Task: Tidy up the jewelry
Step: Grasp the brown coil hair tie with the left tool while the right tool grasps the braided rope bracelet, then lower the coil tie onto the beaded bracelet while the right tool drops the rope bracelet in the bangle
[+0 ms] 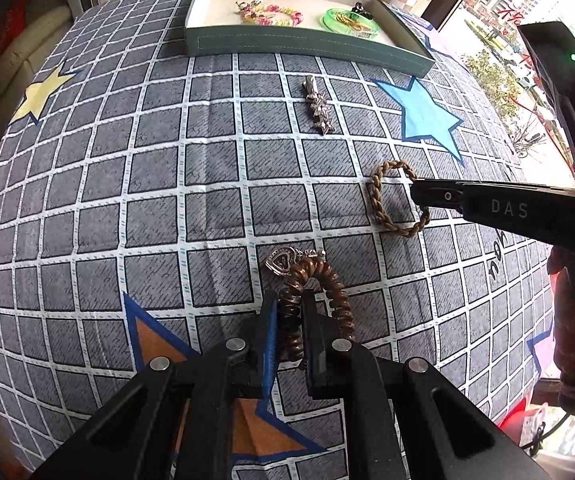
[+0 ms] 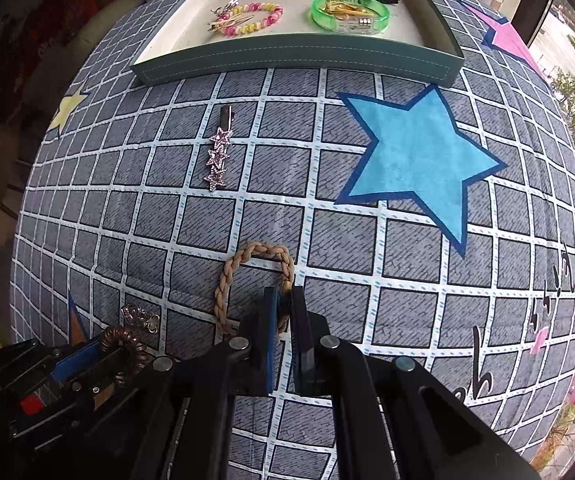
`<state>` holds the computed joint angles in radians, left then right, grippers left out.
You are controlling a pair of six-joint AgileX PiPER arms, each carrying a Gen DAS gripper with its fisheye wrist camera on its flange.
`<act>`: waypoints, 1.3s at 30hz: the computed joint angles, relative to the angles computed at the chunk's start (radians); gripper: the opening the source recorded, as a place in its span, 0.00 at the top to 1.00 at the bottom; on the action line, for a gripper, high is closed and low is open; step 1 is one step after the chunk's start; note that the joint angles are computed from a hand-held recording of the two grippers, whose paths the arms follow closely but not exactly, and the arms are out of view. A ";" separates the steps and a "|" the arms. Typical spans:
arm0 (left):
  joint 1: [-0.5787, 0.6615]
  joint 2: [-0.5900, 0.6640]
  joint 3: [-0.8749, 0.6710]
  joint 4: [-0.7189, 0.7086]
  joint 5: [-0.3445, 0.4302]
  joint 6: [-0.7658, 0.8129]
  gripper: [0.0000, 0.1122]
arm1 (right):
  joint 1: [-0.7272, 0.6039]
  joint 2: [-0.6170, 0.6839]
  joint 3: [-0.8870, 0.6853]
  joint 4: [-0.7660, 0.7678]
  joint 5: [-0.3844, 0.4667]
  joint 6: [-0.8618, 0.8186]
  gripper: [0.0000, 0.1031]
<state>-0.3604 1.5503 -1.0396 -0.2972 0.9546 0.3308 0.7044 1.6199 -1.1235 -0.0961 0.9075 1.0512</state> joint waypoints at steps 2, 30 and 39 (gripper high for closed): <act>0.000 -0.001 -0.003 0.000 -0.004 0.003 0.79 | -0.019 -0.025 0.018 0.010 -0.009 -0.008 0.94; 0.088 0.133 -0.358 -0.016 0.067 0.001 0.79 | -0.396 -0.144 -0.038 0.148 -0.004 -0.418 0.94; 0.058 0.304 -0.609 0.011 0.090 -0.065 0.79 | -0.524 -0.025 -0.189 0.188 0.019 -0.566 0.94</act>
<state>-0.3020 1.8547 -1.6484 -0.2861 1.0447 0.2655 0.1802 1.5944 -1.3121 0.0915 0.9262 0.4850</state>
